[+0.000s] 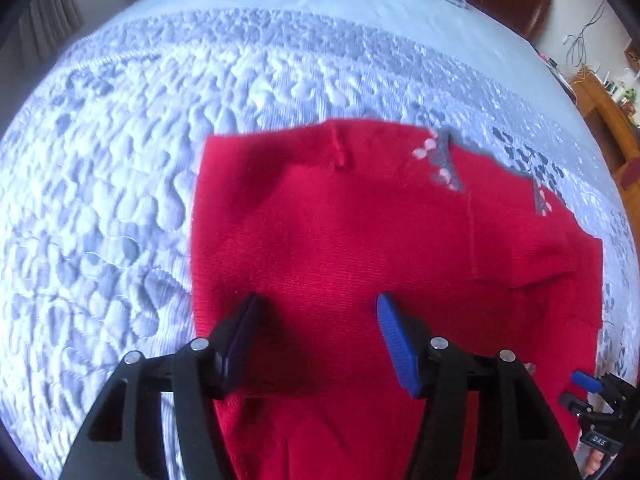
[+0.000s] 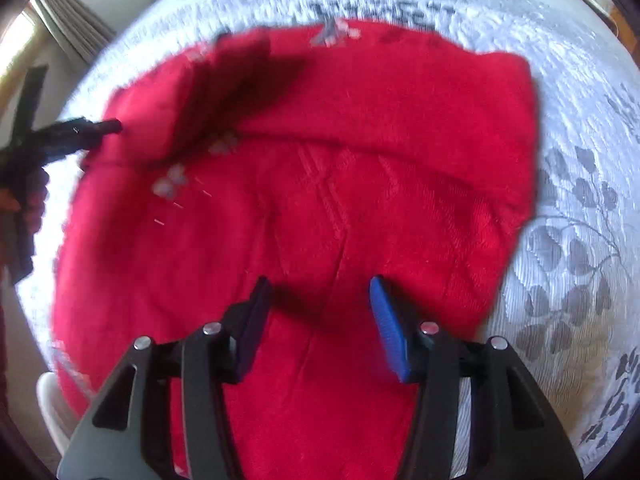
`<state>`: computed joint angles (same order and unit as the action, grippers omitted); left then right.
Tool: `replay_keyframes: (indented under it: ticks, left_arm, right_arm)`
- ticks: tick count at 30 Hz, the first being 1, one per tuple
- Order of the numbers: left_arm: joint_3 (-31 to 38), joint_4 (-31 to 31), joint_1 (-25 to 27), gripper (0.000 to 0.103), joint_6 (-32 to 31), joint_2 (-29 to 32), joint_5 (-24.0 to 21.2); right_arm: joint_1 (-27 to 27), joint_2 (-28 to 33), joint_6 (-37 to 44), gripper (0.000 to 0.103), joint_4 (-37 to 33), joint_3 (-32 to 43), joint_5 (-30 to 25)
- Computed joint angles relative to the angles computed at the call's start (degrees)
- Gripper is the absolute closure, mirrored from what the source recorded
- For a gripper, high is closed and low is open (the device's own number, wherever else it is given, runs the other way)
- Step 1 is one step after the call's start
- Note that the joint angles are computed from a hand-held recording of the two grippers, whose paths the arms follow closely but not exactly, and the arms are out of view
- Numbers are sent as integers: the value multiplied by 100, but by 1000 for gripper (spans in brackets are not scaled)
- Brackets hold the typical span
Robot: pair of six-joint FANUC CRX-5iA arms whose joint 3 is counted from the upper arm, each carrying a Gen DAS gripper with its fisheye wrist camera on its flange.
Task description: Fold small clothes
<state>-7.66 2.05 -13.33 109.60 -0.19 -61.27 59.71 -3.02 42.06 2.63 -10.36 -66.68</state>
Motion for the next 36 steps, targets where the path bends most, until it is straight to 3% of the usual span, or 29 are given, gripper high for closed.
replay_keyframes:
  ticks: [3,6,10,16,24,30,33,34,35,36]
  left_arm:
    - [-75,82,34,40,-186,3,101]
    - [-125,354,165,39,-421,56,112]
    - [-130,516,259,39,-693,89,44]
    - [-223,513,247,38,-722,38,187]
    - [-354,510,233,38,-703,-55,352]
    - [-359,447,198,37,-623,-63,398]
    - [-358,430,189,37,-584,-60,404]
    - [-351,418,182,37,-567,-56,399]
    - [-331,392,171,37,-541,-48,383]
    - [-318,379,163,37,-519,-40,373]
  right_arm:
    - [-28,247,146,46,-67,286,-275]
    - [-99,528,192,51,-130,746,-627]
    - [-243,878,557,51,-471,1561,-597]
    - [-454,2407,1126,54,-870,3828,-1166]
    - [-729,4034,936,58,-1214,5807,-2245]
    - [-688,4610,771,41,-1044,6581,-2675]
    - [-527,4864,837,58,-624,6831,-2922]
    - [-489,4889,897,70,-482,6852,-2971]
    - [-468,4861,916,89,-415,6806,-2966]
    - [-486,4742,926,94,-430,6660,-2870]
